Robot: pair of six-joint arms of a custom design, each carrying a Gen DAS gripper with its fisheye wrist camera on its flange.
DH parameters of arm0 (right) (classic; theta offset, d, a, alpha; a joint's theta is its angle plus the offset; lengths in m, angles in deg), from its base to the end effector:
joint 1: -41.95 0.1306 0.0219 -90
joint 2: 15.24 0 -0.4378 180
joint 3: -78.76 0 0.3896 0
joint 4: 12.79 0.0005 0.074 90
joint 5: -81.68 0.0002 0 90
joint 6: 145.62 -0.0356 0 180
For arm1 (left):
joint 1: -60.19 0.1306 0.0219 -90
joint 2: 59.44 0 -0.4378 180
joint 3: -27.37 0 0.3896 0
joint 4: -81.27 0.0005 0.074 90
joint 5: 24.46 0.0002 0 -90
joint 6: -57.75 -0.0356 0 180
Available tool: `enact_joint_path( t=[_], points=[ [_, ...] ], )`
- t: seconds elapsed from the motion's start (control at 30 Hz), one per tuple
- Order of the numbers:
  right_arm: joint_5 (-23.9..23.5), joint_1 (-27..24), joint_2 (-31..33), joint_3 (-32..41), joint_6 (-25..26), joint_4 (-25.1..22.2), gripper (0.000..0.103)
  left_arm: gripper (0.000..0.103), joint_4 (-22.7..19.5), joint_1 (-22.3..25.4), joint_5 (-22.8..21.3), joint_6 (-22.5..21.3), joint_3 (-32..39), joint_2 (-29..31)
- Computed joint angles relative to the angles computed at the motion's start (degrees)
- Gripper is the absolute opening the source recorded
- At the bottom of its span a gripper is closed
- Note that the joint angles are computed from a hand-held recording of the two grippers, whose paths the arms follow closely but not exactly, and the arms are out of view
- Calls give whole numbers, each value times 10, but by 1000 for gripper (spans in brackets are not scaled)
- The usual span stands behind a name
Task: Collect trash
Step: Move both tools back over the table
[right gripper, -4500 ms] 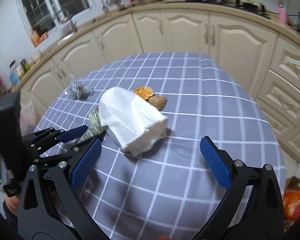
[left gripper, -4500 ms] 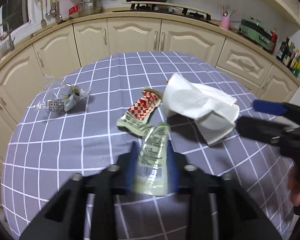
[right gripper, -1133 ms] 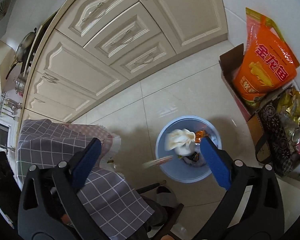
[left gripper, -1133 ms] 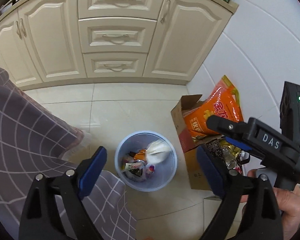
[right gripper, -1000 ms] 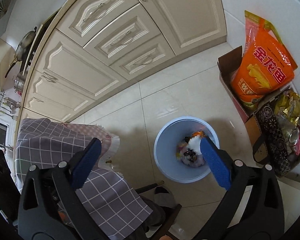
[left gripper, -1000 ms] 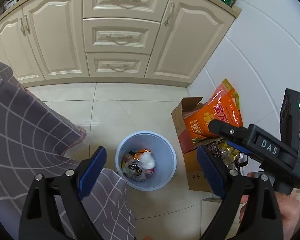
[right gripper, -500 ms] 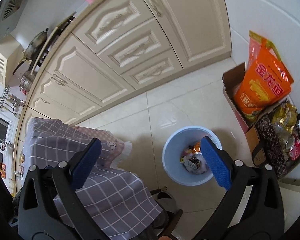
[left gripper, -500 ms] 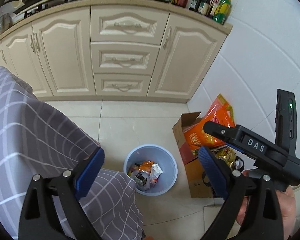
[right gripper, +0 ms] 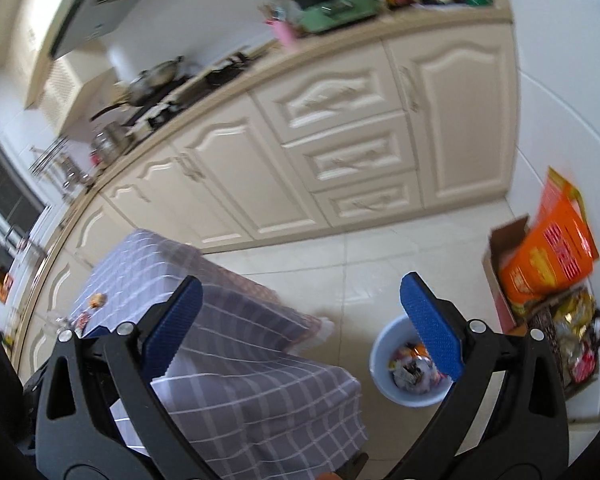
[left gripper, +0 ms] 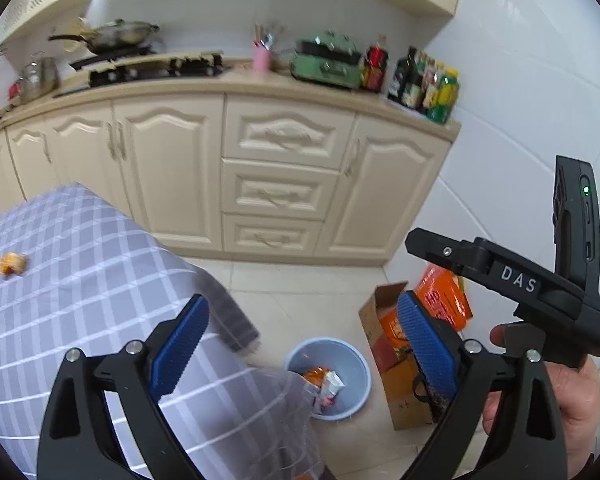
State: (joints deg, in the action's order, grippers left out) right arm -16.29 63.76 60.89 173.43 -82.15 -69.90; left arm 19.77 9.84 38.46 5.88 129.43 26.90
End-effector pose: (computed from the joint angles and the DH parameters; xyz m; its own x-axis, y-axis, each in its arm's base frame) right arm 0.3434 0.1422 0.6112 -0.7272 0.1855 -0.6609 -0.1607 0.8901 0.4266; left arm 0.2945 -0.3307 0.5972 -0.6579 -0.0677 -0.7500 0.0975 0.9799 -0.1740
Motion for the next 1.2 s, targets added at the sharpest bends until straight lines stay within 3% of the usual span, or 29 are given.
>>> enact_joint_path(
  t=[0.53, 0.97, 1.13, 1.2],
  points=[
    [75, 189, 65, 120, 27, 8, 97, 97, -63, 18, -122, 5, -62, -156],
    [91, 288, 144, 199, 58, 0, 97, 97, -102, 103, -127, 14, -128, -255],
    [86, 302, 173, 222, 69, -5, 97, 97, -105, 170, -98, -13, -151, -281],
    [78, 303, 184, 227, 71, -7, 97, 97, -95, 211, -67, -36, -164, -292]
  ],
)
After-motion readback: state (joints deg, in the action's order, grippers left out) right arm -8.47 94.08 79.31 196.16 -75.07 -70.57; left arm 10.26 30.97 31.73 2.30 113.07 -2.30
